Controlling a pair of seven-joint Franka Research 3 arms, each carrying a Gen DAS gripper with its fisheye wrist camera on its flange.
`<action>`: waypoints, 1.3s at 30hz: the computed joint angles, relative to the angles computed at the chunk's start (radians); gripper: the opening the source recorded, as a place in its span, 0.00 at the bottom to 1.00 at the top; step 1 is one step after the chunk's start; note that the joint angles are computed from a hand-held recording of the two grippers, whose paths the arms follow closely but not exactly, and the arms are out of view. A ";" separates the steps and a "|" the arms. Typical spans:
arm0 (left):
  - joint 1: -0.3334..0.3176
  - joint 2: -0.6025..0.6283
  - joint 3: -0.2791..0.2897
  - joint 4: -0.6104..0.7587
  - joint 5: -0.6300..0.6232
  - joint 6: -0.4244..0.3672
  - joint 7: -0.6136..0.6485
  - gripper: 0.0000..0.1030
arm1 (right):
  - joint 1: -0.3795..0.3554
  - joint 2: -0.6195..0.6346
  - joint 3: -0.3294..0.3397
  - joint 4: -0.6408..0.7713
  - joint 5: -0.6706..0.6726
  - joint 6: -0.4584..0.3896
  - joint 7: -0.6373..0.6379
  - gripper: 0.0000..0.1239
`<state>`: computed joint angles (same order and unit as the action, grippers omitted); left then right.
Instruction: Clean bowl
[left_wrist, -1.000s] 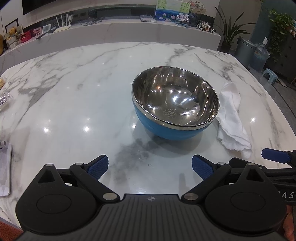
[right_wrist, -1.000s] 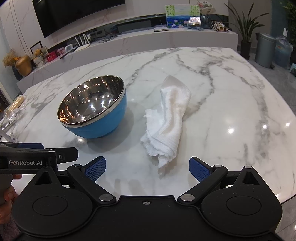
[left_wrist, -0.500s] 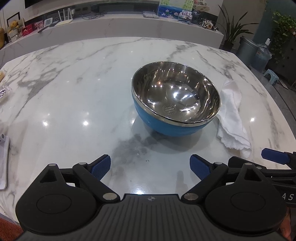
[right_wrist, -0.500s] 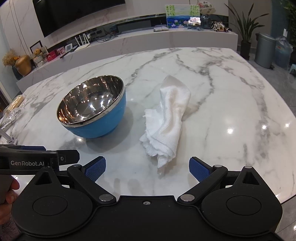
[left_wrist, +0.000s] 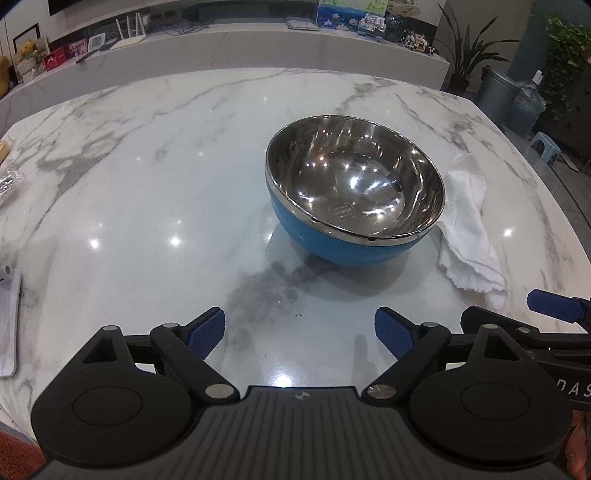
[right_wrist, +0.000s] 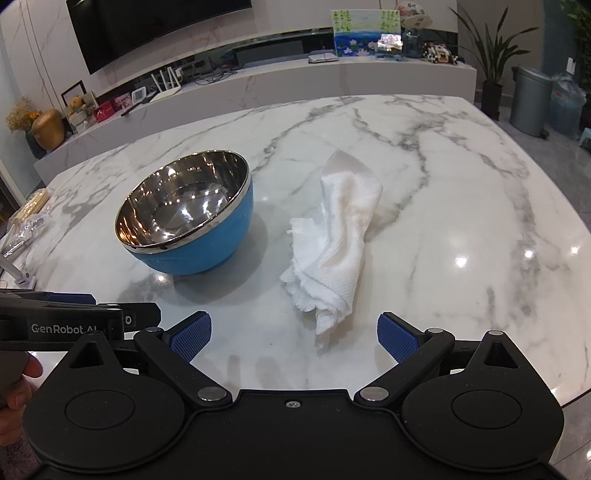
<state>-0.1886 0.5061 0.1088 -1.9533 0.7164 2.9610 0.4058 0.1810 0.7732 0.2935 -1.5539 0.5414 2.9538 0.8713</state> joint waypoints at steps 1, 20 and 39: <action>-0.001 0.000 0.000 0.000 0.000 -0.001 0.000 0.86 | 0.000 0.000 0.000 0.000 -0.001 0.000 0.001 0.79; -0.022 0.001 0.025 0.001 0.031 0.010 -0.027 0.85 | -0.006 -0.002 0.008 -0.005 0.003 0.003 -0.008 0.79; 0.020 -0.040 0.013 -0.034 0.031 0.065 -0.017 0.85 | -0.030 0.017 0.047 0.016 0.024 0.045 -0.043 0.78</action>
<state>-0.1687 0.4662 0.1214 -1.9870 0.7470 3.0263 0.3891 0.1507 0.7901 0.3407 -1.5381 0.5650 2.9984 0.8286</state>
